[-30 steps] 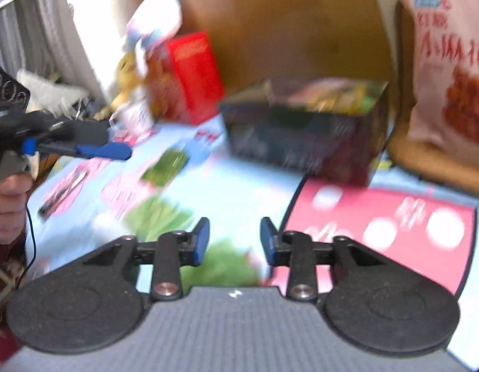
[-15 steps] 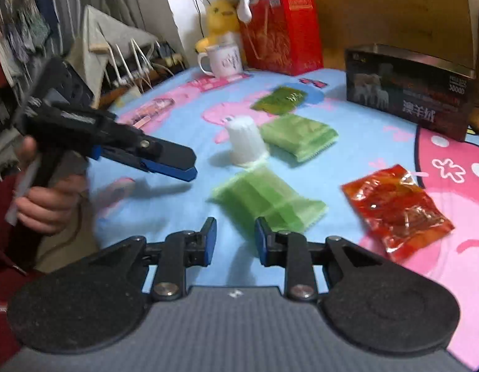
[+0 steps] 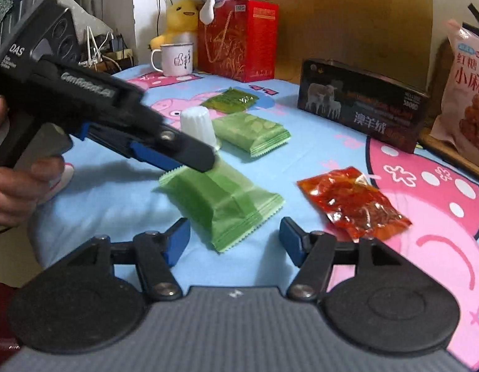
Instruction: Organize snacks
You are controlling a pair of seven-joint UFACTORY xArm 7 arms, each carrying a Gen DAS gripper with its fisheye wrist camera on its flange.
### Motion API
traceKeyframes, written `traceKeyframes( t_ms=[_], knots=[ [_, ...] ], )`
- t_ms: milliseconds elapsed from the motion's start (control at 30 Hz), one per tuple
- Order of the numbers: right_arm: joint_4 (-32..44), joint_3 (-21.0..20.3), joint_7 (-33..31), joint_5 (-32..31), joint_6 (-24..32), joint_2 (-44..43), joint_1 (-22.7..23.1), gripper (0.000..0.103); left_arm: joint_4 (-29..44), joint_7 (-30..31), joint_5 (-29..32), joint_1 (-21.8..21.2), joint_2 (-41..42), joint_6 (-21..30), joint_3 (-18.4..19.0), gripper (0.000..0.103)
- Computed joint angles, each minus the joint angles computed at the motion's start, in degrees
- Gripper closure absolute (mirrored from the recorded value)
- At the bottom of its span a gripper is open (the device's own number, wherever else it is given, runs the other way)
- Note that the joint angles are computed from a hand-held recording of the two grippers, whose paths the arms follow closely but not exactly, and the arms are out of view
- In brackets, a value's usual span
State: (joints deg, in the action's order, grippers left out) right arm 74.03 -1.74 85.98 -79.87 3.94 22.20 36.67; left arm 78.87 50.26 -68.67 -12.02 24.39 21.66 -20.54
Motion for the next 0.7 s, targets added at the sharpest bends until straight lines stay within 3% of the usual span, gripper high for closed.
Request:
traceKeyframes(
  t_ms=[33, 67, 133, 333, 467, 567, 700],
  knots=[
    [0.54, 1.14, 1.07, -1.38, 0.0, 0.38, -1.09, 0.04, -0.17, -0.45, 0.42, -0.06, -0.12, 0.46, 0.08, 0.054],
    [0.69, -0.11, 0.75, -0.42, -0.72, 0.55, -0.06, 0.051, -0.47, -1.21, 1.25, 0.05, -0.25, 1.76, 0.31, 0.062],
    [1.0, -0.35, 1.38, -1.2, 0.66, 0.5, 0.83, 0.056, -2.65, 0.34, -0.27, 0.41, -1.79, 0.67, 0.04, 0.066],
    [-0.04, 1.76, 3.32, -5.84, -2.93, -0.49, 0.31, 0.058, -13.83, 8.41, -8.02, 1.44, -11.52, 3.55, 1.96, 0.066],
    [1.37, 3.64, 0.67, -3.89, -7.87, 1.21, -0.66, 0.062, -21.04, 10.07, -9.78, -0.33, -18.19, 1.93, 5.23, 0.066],
    [3.77, 8.59, -9.01, 4.95, -10.38, 4.86, -4.11, 0.064, -24.04, 8.36, -11.33, -1.68, -21.21, 0.1, 7.97, 0.066],
    [9.29, 21.99, -22.39, 15.18, -8.12, 11.9, -12.87, 0.064, -25.59, 9.18, -14.64, -3.26, -23.02, -4.73, 10.38, 0.066]
  ],
)
